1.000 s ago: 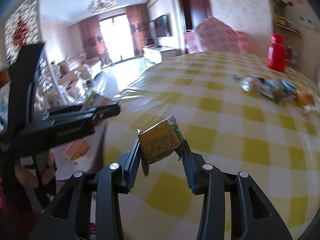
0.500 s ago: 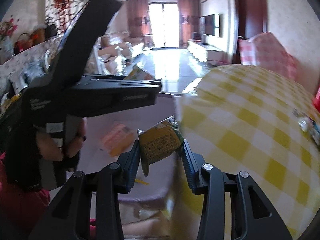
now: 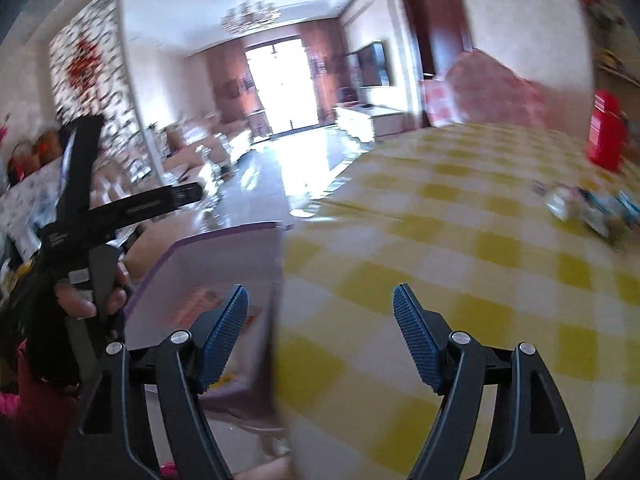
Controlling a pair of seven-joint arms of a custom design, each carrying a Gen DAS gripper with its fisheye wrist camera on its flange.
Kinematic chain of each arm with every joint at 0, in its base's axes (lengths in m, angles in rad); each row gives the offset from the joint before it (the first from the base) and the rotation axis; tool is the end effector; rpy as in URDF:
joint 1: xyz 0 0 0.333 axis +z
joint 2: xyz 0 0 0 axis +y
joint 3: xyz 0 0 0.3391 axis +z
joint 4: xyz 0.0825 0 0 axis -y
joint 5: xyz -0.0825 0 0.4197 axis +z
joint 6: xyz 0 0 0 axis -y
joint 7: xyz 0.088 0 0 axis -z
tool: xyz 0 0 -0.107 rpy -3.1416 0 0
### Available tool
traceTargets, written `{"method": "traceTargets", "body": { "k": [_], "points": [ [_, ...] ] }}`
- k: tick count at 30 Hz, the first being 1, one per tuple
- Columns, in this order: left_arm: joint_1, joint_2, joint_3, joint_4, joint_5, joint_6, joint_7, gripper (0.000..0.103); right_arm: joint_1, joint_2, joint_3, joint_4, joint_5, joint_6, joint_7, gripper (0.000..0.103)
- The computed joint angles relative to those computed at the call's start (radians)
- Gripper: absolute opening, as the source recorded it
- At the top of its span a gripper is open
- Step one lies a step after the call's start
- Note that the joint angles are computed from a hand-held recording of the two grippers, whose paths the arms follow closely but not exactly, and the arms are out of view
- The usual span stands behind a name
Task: Organize snacks
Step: 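Move both open tools back over the snack pile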
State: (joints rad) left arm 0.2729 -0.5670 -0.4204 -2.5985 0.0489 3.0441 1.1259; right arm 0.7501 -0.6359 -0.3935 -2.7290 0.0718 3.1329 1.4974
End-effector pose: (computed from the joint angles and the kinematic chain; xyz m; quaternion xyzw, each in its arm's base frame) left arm 0.4404 -0.0903 0.5445 -0.6795 0.5591 -0.3461 0.3254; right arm 0.3972 0.1268 0.5166 -0.7035 0.5169 -0.1738 0.4558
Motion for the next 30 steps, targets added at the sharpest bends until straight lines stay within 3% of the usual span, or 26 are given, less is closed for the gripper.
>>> {"method": "traceTargets", "body": {
  "k": [2,4,6,8,9,11,14,17,20,23,27,30],
  "points": [
    [-0.140,0.058,0.053,0.028,-0.091,0.013,0.113,0.101,-0.092,-0.037,0.019,-0.041,0.002,-0.007,0.027,0.073],
    [-0.293,0.116,0.135,0.062,-0.078,0.011,0.136,0.101,-0.166,-0.067,0.028,-0.070,0.000,-0.013,0.049,0.073],
    [-0.452,0.199,0.191,0.126,-0.220,0.005,0.295,0.101,-0.275,-0.081,0.060,-0.091,-0.007,-0.026,0.087,0.074],
    [-0.606,0.294,0.273,0.203,-0.261,-0.004,0.360,0.101,-0.398,-0.087,0.095,-0.100,-0.020,-0.073,0.137,0.074],
    [-0.648,0.358,0.279,0.266,-0.305,-0.022,0.402,0.101,-0.430,-0.086,0.093,-0.101,-0.017,-0.085,0.143,0.074],
    [-0.652,0.459,0.246,0.366,-0.340,-0.055,0.408,0.101,-0.478,-0.087,0.069,-0.109,-0.015,-0.096,0.151,0.075],
    [-0.614,0.623,0.179,0.537,-0.201,-0.096,0.182,0.101,-0.530,-0.080,0.018,-0.100,0.009,-0.118,0.159,0.076],
    [-0.664,0.777,0.209,0.720,-0.082,-0.154,-0.001,0.101,-0.602,-0.038,0.005,-0.068,0.009,-0.112,0.158,0.077],
    [-0.755,0.916,0.285,0.901,0.025,-0.186,-0.175,0.101,-0.613,0.049,-0.029,-0.004,0.034,-0.102,0.159,0.080],
    [-0.820,1.001,0.354,1.010,0.093,-0.168,-0.301,0.101,-0.580,0.189,-0.098,0.117,0.110,-0.126,0.170,0.080],
    [-0.883,1.076,0.441,1.088,0.142,-0.078,-0.427,0.101,-0.507,0.347,-0.181,0.262,0.249,-0.140,0.126,0.080],
    [-0.872,1.094,0.438,1.107,0.135,-0.063,-0.395,0.101,-0.426,0.474,-0.243,0.383,0.407,-0.155,0.018,0.080]
  ]
}}
